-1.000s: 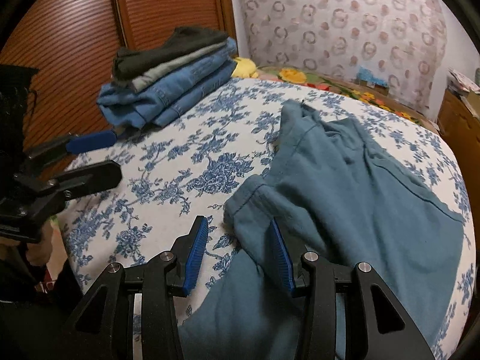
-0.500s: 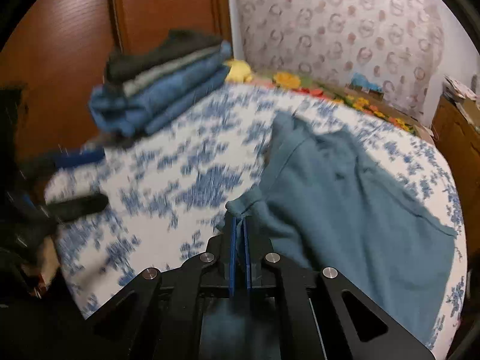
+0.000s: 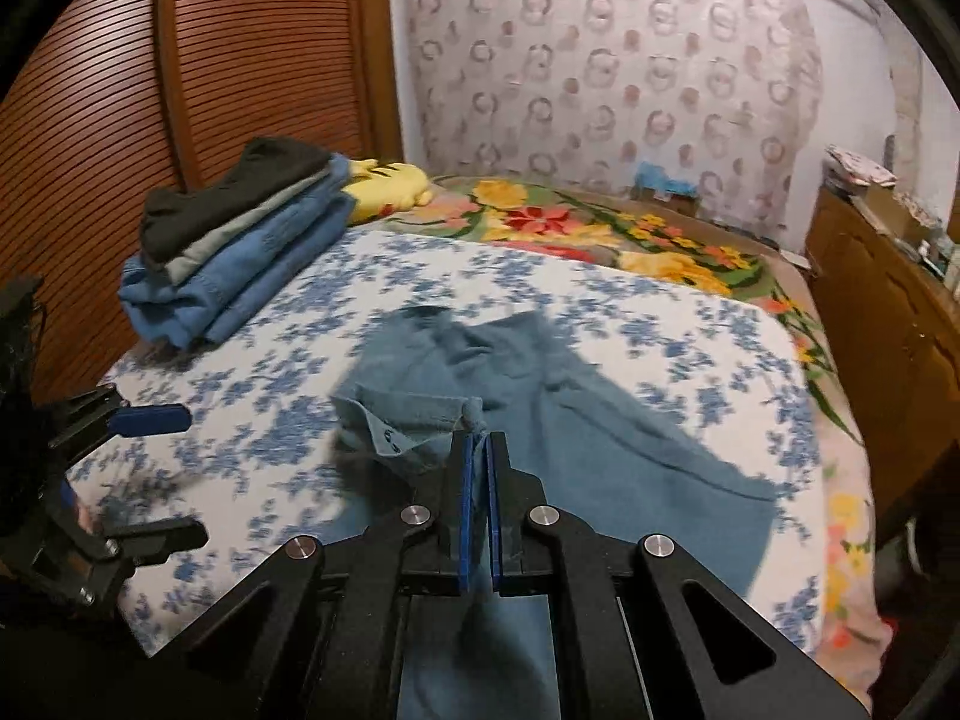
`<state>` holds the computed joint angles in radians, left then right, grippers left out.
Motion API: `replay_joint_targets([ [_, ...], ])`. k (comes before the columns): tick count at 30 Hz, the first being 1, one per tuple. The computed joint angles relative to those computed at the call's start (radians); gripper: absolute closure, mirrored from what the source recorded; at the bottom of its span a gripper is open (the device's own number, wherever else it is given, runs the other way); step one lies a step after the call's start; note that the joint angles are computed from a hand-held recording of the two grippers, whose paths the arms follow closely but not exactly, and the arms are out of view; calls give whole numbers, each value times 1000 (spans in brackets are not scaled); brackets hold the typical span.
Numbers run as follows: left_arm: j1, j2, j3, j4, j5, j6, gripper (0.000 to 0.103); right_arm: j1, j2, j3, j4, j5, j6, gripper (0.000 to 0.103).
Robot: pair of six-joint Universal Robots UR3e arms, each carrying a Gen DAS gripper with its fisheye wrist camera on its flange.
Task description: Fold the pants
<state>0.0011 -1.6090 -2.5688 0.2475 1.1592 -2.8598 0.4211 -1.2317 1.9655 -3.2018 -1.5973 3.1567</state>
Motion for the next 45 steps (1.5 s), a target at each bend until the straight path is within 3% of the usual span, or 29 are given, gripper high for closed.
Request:
replay_joint_targets([
  [13,-132,-157,120,-26,96,-33,19,-91,95,-78,75,6,45,99],
  [18,-134,-157,120,-41,93,-36,19,-159,95,-78,102,84,85,99],
  [20,-132,-155,121,-51,88,-36,19,-174,100,-78,102,87,89,94],
  [25,-139,-159,135,-76,98,-45,19,-208,63,-43,104,108,73,68],
  [27,-149,-162,137,-73,113,-48,19,-234,38,-22,116,136,54,67],
  [34,-160,-178,151,-68,132,-47,19,-239,41,-32,140,188,5,67],
  [40,-164,-179,150,-65,137,-48,19,-195,112,-121,196,151,-5,68],
  [43,-162,-182,151,-63,134,-48,19,-188,116,-135,211,139,-10,89],
  [45,-163,-184,153,-63,134,-48,19,-199,96,-115,197,160,-21,96],
])
